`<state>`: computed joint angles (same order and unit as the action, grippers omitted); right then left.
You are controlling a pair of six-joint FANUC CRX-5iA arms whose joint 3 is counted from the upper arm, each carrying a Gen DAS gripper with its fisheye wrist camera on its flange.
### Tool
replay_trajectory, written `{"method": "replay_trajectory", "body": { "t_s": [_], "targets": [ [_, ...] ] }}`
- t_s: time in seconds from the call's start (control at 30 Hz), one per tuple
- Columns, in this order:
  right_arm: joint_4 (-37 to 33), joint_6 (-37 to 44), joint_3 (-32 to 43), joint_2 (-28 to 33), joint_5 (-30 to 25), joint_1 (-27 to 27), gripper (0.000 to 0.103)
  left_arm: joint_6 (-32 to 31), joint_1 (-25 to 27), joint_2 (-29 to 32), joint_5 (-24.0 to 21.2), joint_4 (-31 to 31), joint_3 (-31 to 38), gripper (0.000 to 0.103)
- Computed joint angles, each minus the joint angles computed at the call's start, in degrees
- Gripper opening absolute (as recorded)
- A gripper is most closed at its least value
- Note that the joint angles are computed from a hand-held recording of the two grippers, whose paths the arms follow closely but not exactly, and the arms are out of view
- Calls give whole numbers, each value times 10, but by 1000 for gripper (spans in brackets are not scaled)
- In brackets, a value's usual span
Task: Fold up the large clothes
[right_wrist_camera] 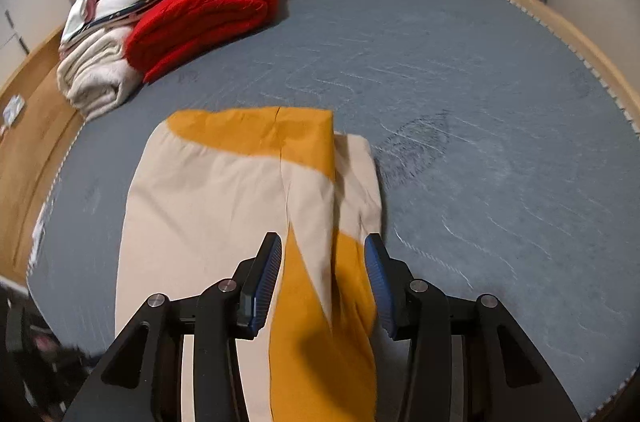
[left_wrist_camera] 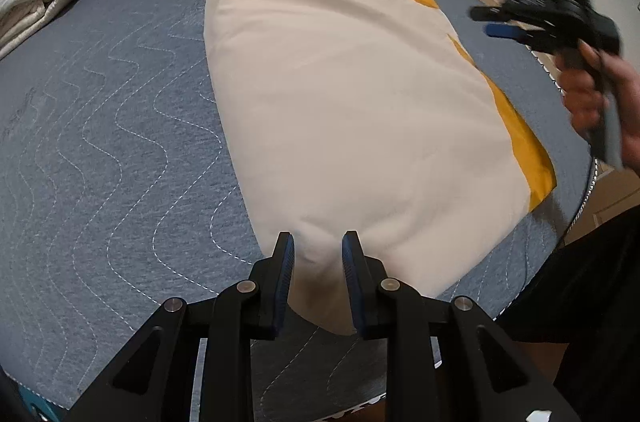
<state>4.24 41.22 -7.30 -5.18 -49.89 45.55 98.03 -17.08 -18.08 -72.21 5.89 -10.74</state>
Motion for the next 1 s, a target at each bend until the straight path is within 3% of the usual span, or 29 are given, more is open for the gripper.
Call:
{"method": "replay_trajectory", "body": {
  "t_s": [0.23,0.37,0.4,0.43,0.47,0.53,0.6,0.73,0.9,0.93,1.0],
  "targets": [
    [-180,125,94,108,16,-89,45,6,-4,13,-17,-8,14,23],
    [-240,164,133,153,18,-115,45,10,-6,19,-24,-11,21,23],
    [-248,172,137,158,21,-117,42,11,-7,20,-26,-11,23,23],
    [-261,183,141,161,31,-121,24,12,-6,21,-26,-11,23,23],
    [-277,192,149,166,35,-127,15,11,-4,23,-26,-10,24,23],
    [-319,203,140,157,75,-140,4,9,-2,24,-25,-5,24,23],
    [-268,150,127,155,95,-130,3,5,-3,25,-23,-2,24,25],
    [-140,25,142,196,22,-102,2,4,-11,27,-25,-12,29,26],
    [-5,-22,160,217,-31,-55,4,15,-9,25,-32,-13,29,26],
    [18,-30,160,215,-42,-48,11,15,-7,23,-31,-11,27,26],
    [51,-41,138,192,-34,-37,13,14,-2,20,-32,-5,24,26]
  ]
}}
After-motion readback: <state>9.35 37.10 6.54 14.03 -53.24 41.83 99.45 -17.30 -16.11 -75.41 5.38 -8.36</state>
